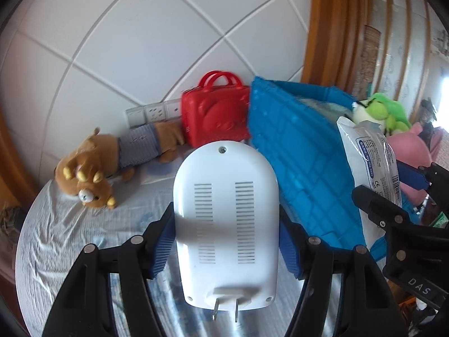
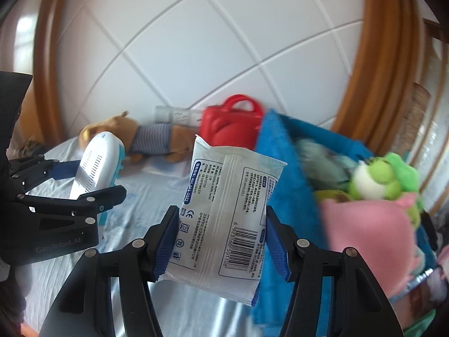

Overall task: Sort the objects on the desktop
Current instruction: 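Lower the white device and wipes pack into the crate and open both tools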

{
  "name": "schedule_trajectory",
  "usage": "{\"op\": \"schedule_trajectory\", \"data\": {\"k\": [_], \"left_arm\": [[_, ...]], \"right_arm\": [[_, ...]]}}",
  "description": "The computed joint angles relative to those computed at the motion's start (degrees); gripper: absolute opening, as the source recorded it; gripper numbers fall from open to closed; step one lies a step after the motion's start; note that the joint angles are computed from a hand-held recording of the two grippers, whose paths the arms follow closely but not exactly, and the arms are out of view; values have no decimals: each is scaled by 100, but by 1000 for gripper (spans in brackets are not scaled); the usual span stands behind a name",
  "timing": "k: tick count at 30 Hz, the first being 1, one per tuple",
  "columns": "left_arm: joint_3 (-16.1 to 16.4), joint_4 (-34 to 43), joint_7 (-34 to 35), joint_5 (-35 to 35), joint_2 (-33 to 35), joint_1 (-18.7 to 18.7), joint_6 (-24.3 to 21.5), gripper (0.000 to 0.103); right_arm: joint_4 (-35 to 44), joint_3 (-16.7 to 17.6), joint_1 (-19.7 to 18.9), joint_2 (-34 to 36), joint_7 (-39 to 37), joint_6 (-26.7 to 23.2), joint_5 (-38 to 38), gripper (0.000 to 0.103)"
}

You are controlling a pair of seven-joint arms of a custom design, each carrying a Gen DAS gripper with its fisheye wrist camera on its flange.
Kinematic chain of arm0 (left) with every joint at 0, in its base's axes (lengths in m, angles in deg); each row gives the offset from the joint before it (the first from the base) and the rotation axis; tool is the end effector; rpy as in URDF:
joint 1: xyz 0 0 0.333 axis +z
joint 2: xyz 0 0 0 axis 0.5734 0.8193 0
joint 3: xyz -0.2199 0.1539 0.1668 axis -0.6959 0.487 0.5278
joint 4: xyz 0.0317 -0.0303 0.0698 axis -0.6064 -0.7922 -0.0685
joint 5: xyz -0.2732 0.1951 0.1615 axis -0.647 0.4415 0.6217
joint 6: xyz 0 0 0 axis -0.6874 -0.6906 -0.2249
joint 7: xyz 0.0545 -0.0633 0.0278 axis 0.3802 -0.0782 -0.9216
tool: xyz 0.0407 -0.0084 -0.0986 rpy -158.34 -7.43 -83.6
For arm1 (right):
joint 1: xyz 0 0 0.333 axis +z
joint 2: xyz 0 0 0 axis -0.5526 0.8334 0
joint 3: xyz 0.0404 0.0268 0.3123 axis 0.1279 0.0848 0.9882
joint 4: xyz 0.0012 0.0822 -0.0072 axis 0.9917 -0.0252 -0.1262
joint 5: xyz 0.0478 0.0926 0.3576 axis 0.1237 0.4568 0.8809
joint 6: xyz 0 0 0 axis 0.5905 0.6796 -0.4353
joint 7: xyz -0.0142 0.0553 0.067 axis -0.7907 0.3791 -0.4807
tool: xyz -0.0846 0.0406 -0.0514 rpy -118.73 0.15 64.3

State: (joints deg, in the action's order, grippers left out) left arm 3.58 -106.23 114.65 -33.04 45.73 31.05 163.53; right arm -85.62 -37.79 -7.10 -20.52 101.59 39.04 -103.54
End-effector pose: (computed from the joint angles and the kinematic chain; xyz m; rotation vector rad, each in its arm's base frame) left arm 0.5137 -0.0602 0.6357 -1.0366 2.4062 -1.1562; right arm 0.3900 0.3180 0.6425 -1.5084 1.9821 -1.1929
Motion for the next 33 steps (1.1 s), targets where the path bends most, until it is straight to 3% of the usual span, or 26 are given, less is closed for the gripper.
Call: {"op": "schedule_trajectory", "data": {"k": [11,15,19,24,28,31,33], "left_arm": [[-557,94,-479,-93,-389,-924,531,65],[-887,563,-1118,217,-47,-1253,909,65],[-1151,1188,-1806,811,509,-1450,974,65],[-1460,1935,-2473,1719,1276,-1614,969,65],[-1605,2351,-2917,2376,1753,-1720,672,65],[-1651,2483,-3119,2668,1946,-1755,571,65],[-1677,2538,-3145,2726,1997,-1746,534,65]], "right_arm": [[-1437,76,-619,-2216,-109,-308,61,58],[-1812,15,-981,-2968,-344,-442,62,59],[-2165,-178,-1299,-3500,-626,-409,156,59],[-2642,-515,-1674,-3944,-879,-177,351,59],[-2869,-909,-1884,-3861,-1204,252,624,59],[-2964,-988,-2035,-3744,-1333,511,855,60],[-2995,-932,-2144,-3667,-1354,632,1007,68]]}}
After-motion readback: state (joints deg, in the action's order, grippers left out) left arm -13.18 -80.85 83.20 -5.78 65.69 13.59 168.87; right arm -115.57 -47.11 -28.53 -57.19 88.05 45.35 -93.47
